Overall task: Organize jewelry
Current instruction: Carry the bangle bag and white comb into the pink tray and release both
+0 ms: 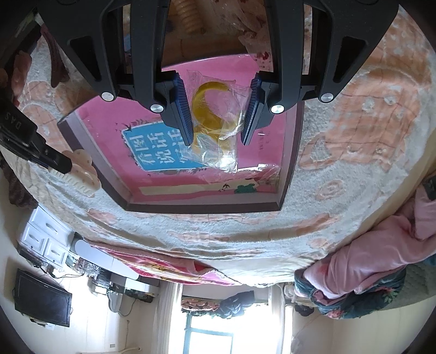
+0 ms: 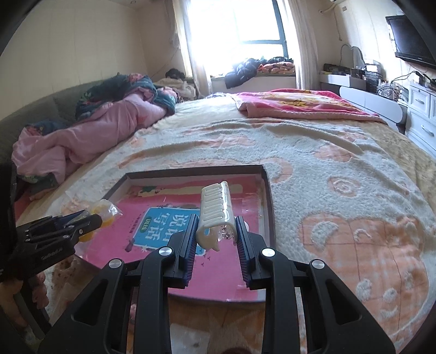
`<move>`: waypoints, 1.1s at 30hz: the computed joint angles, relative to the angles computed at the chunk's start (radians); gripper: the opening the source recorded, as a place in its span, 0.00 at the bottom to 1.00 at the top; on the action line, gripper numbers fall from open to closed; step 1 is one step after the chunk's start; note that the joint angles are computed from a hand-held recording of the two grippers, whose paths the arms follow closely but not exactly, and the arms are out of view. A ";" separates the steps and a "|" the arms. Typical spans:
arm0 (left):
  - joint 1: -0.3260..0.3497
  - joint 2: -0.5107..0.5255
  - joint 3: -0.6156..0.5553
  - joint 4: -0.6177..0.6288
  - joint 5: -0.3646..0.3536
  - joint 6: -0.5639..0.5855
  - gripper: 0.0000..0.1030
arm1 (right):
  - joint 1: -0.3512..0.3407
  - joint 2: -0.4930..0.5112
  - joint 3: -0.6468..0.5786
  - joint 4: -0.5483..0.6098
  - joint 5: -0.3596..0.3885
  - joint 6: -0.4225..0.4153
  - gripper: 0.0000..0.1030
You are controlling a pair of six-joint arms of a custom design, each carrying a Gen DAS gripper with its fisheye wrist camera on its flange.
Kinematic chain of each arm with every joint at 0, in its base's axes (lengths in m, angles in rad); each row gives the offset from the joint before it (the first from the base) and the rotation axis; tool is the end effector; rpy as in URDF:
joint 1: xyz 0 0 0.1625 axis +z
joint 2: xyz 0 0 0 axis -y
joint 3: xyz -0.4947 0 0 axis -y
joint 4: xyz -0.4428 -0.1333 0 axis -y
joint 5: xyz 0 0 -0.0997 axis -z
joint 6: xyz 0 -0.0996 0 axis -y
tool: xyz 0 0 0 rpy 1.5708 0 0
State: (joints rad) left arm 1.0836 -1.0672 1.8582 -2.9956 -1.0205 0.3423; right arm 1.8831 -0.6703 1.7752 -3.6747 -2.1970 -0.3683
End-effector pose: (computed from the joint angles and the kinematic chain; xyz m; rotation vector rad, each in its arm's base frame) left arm -0.1549 -0.6883 0.2716 0.7982 2.3892 -0.8717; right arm 0.2890 -0.6511 0.1144 0.3739 -2.2394 1.1992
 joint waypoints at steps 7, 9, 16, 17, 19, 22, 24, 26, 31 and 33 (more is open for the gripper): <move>0.017 0.018 -0.016 0.026 0.001 -0.014 0.27 | -0.011 0.021 -0.053 0.113 -0.037 0.042 0.25; 0.022 0.021 -0.019 0.037 0.000 -0.019 0.28 | -0.014 0.025 -0.059 0.138 -0.052 0.057 0.25; 0.033 0.023 -0.016 0.034 0.001 -0.026 0.28 | -0.028 0.026 -0.053 0.155 -0.063 0.104 0.26; 0.033 0.022 -0.015 0.031 0.003 -0.027 0.28 | -0.030 0.024 -0.051 0.161 -0.064 0.114 0.26; 0.033 0.022 -0.014 0.028 0.000 -0.027 0.28 | -0.032 0.020 -0.047 0.170 -0.064 0.129 0.26; 0.032 0.020 -0.011 0.021 0.001 -0.025 0.29 | -0.035 0.014 -0.036 0.173 -0.063 0.142 0.27; 0.031 0.020 -0.009 0.018 0.000 -0.025 0.31 | -0.033 0.013 -0.030 0.168 -0.064 0.142 0.27; 0.031 0.016 -0.004 0.017 -0.002 -0.027 0.34 | -0.031 0.011 -0.024 0.161 -0.064 0.136 0.27; 0.026 0.003 0.012 -0.004 -0.008 -0.025 0.43 | -0.017 0.007 0.004 0.086 -0.058 0.097 0.40; 0.021 -0.003 0.023 -0.021 -0.006 -0.019 0.46 | -0.010 0.008 0.013 0.054 -0.059 0.077 0.46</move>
